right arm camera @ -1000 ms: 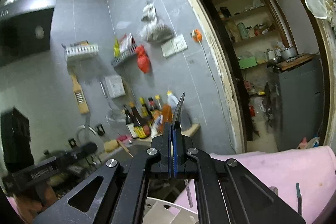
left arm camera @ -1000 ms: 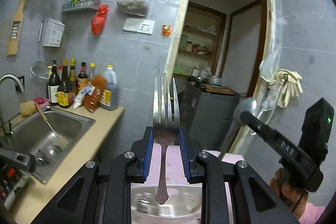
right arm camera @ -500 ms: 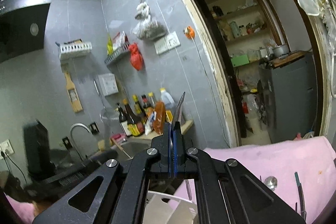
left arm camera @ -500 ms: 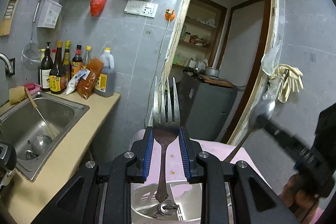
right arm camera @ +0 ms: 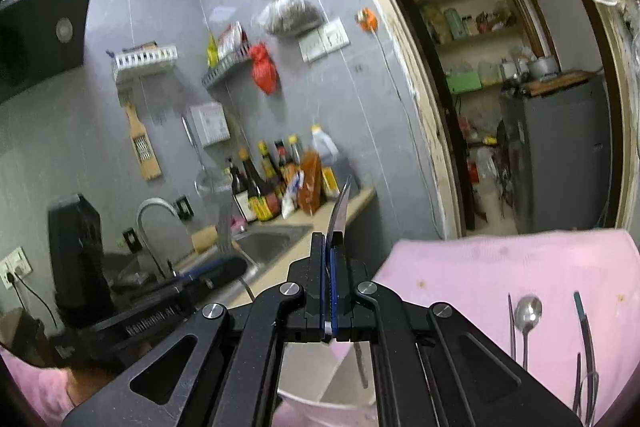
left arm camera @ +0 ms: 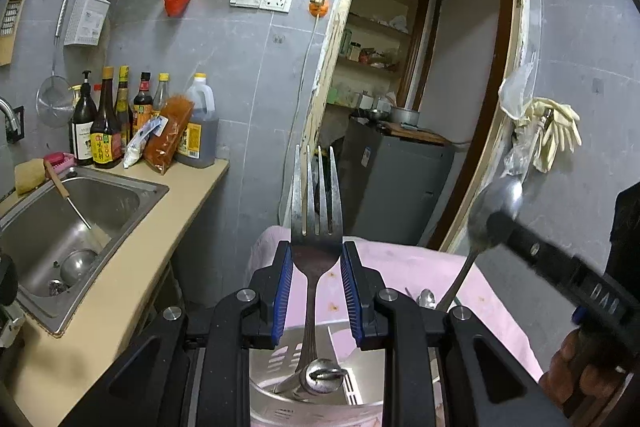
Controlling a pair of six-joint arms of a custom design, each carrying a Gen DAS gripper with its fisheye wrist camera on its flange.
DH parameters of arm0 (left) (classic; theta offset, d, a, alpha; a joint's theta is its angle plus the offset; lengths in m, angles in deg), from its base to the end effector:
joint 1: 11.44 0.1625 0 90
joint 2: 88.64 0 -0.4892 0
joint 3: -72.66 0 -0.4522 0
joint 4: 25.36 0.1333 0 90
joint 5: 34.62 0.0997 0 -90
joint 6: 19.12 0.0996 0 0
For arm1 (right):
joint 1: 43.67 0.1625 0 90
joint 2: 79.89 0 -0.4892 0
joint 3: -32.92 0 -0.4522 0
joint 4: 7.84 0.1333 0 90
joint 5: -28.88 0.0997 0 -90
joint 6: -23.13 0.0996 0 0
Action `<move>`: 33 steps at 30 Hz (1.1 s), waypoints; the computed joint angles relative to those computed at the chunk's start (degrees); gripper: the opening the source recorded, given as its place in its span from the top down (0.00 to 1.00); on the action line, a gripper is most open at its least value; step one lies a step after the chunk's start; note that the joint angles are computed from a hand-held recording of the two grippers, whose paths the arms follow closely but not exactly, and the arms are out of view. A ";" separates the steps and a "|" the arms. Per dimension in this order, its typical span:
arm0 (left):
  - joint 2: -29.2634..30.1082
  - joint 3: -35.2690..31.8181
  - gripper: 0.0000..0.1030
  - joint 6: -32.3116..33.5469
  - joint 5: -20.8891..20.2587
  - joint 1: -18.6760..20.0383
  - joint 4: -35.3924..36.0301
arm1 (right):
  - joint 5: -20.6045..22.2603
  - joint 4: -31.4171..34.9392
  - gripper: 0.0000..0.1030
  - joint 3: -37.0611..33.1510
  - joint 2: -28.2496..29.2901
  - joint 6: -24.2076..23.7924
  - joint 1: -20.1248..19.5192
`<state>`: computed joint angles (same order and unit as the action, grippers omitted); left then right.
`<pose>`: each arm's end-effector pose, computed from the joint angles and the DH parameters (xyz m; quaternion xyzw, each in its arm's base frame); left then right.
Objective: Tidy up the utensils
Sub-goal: 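Lift the fork and knife into the white caddy and open both tools, then move both tools back to the remaining utensils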
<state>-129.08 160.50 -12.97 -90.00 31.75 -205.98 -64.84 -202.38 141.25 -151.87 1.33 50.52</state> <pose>-0.4586 -0.6909 0.1555 0.2977 0.8433 -0.4258 0.1372 0.1736 -0.6339 0.4153 0.1684 -0.8106 0.5496 0.1123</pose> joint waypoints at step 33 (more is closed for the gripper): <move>8.66 -1.90 0.00 1.02 7.85 -11.19 -8.87 | -16.65 -10.43 0.03 7.12 -18.86 -20.13 -3.26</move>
<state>-120.42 158.60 -11.95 -82.15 20.57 -214.85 -81.50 -212.81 148.37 -170.73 -18.79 47.26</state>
